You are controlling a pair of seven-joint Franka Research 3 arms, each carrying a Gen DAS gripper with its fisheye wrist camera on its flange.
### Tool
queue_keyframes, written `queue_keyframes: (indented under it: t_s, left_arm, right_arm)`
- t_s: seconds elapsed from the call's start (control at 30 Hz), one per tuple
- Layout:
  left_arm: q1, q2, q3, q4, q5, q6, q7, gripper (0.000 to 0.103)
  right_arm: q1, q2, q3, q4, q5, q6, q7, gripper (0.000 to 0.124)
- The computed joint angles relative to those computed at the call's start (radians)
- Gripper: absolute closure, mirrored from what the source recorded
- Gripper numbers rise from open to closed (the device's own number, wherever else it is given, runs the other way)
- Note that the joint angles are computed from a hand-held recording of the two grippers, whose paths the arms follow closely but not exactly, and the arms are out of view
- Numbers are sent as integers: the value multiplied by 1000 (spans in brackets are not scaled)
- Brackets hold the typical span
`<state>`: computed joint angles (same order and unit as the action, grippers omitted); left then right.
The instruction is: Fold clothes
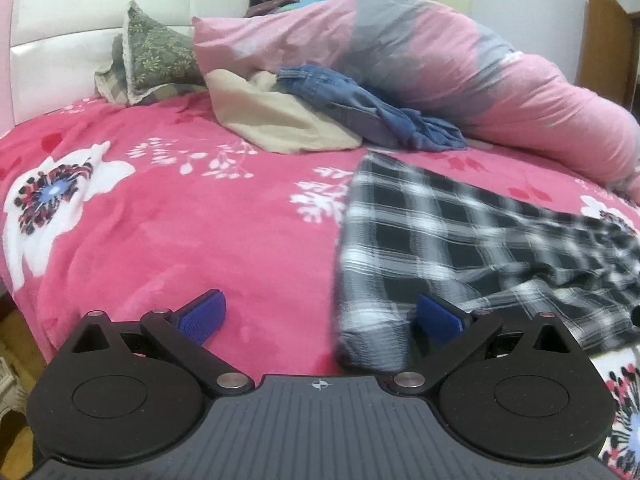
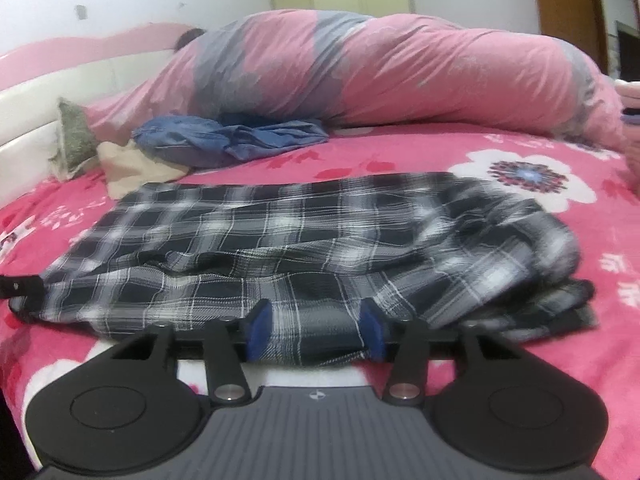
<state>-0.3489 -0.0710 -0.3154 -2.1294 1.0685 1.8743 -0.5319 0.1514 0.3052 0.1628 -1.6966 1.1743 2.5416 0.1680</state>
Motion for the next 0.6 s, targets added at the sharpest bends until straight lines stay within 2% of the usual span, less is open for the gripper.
queue_keyframes:
  t_s: [0.1,0.27,0.4,0.47,0.6]
  left_arm:
    - [4,-34,0,-37,6,5,-31,1]
    - [29,-115,-2,-122,17,67,-103,2]
    - [45,-156,-16,-157,10,79,-135,2]
    - [51,-176,-24,-178,22,93,-157,2]
    - [64,-202,-30,-212,66,145,-155,1]
  right_arm:
    - [-2,-58,6,-46,22,-45,-14,67]
    - [50,-152,10,-133,91,-152,-223,67]
    - [117,-160,6,-154,54,-153,-306,70]
    - [151,-145,7,-150,4,-112,-295,72]
    - [185,-75,10,-88,-108,-63,-159,77]
